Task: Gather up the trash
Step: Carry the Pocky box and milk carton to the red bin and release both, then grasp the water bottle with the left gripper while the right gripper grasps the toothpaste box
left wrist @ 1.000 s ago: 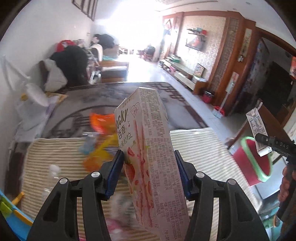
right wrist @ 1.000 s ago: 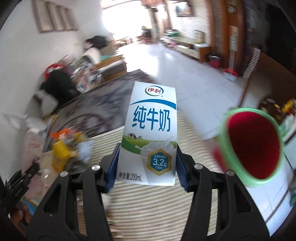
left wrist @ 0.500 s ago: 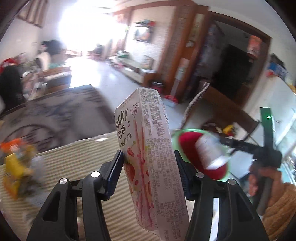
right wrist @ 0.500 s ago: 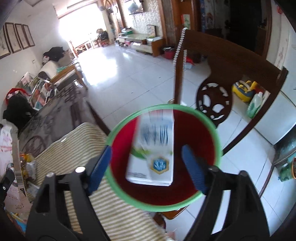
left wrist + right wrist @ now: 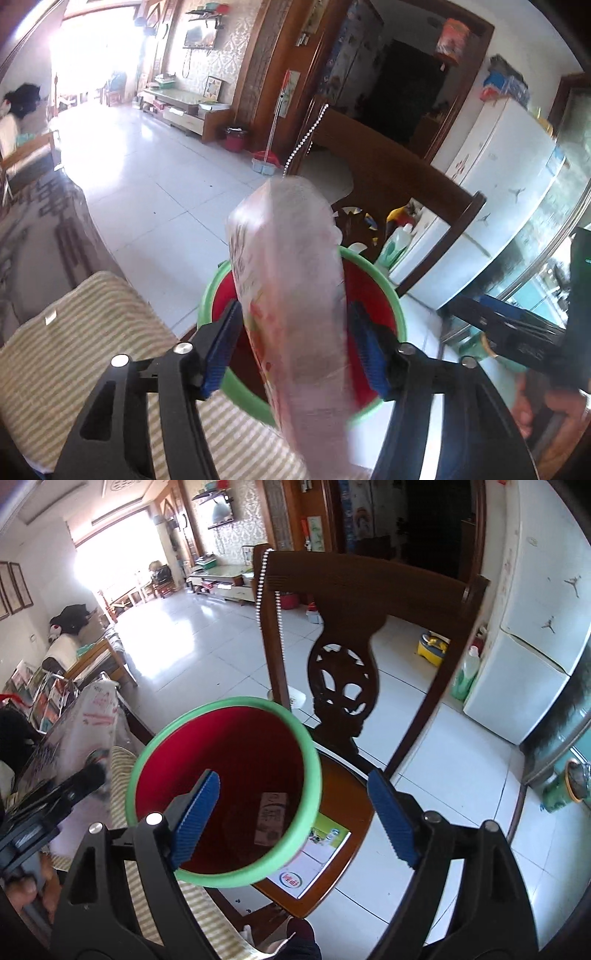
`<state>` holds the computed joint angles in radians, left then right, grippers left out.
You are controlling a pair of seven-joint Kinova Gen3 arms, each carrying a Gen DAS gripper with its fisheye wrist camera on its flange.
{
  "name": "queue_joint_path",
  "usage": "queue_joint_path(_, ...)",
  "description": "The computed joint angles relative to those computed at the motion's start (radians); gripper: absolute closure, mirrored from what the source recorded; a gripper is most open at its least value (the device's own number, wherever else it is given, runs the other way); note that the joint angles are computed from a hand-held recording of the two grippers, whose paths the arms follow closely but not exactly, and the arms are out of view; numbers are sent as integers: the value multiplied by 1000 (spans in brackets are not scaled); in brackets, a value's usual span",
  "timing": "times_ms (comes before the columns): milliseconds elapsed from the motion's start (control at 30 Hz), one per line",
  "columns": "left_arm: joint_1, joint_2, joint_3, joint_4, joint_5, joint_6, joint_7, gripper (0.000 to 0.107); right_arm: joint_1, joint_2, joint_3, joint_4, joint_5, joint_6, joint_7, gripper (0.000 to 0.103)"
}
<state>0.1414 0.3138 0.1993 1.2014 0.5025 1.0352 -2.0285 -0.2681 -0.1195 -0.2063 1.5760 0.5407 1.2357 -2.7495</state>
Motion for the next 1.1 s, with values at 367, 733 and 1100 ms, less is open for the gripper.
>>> queue_joint_path(367,-123,-175,-66,189,113,-33,-110,30,-71,66,-34,-77,38,-20,23,20)
queue_joint_path(733,-312,-335,-281,337,116,0,-196,30,-310,290,-14,-331,61,-13,81,17)
queue_joint_path(1100,-603,-289,-455,318,47,46,-308,30,-577,555,47,-705,51,58,161,17)
